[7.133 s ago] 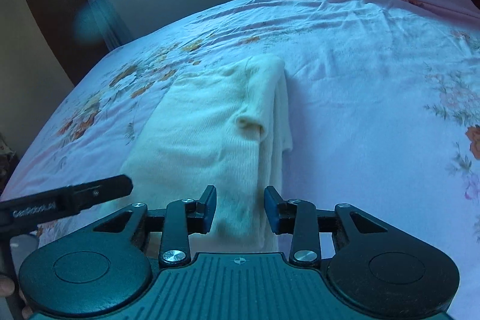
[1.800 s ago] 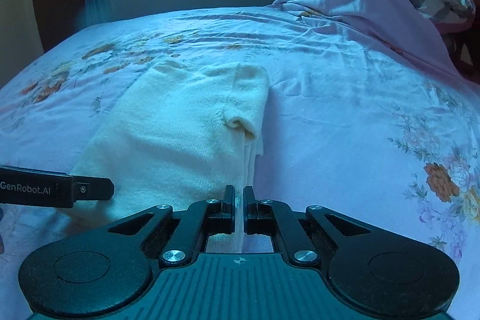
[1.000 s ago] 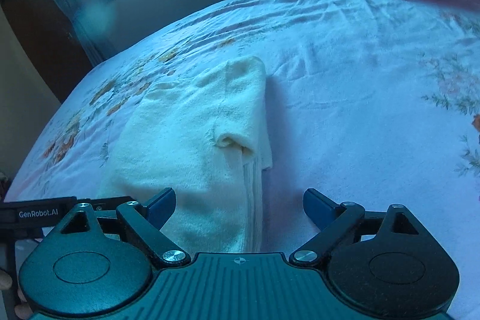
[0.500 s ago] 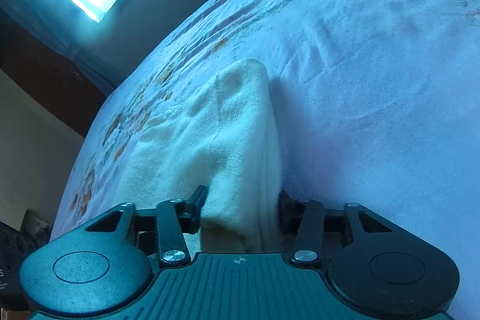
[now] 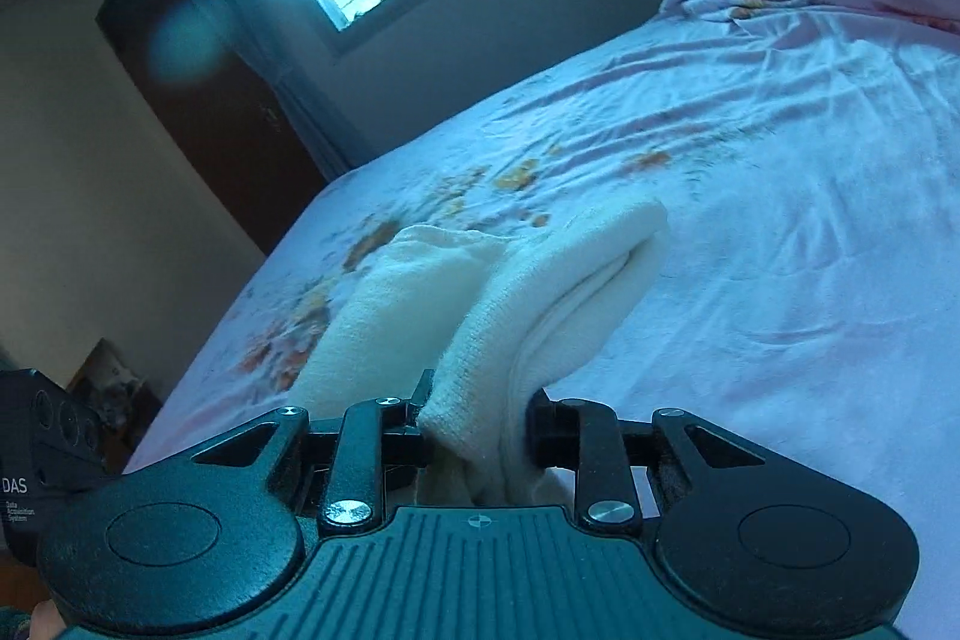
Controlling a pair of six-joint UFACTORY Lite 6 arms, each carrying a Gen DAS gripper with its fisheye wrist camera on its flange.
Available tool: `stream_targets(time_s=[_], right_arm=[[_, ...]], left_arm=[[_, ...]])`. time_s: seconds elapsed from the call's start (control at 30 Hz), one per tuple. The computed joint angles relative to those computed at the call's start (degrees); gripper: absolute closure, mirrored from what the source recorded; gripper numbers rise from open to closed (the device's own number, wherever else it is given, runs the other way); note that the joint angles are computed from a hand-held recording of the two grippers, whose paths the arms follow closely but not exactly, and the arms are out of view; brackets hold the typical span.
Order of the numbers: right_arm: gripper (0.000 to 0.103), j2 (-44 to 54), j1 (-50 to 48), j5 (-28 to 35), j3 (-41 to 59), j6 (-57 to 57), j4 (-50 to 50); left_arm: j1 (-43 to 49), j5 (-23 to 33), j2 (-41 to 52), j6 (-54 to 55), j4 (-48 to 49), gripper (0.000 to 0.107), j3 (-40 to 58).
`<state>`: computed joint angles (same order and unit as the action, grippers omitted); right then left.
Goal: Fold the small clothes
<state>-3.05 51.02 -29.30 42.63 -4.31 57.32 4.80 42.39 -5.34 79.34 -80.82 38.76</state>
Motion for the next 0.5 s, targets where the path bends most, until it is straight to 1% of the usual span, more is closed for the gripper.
stream_targets(time_s=[0.07, 0.17, 0.27, 0.37, 0.5], right_arm=[[0.077, 1.0, 3.8, -0.9, 2.9, -3.0, 3.8], [0.077, 5.6, 9.1, -2.7, 8.7, -6.2, 8.0], [0.077, 11.4, 13.9, -4.6, 14.4, -8.0, 11.0], [0.077, 16.6, 16.5, -5.8, 17.9, -7.1, 11.5], [0.077, 21.4, 18.3, -7.4, 19.7, -5.5, 11.5]], left_arm=[[6.5, 4.0, -5.8, -1.8, 5.5, 0.075, -2.4], [16.5, 10.0, -12.1, -2.1, 11.7, 0.075, -5.4], [25.9, 15.1, -14.3, 0.1, 15.4, 0.074, -7.6], [32.8, 17.5, -14.0, 5.3, 16.7, 0.074, -10.0], [37.3, 17.3, -10.4, 12.3, 15.9, 0.074, -12.1]])
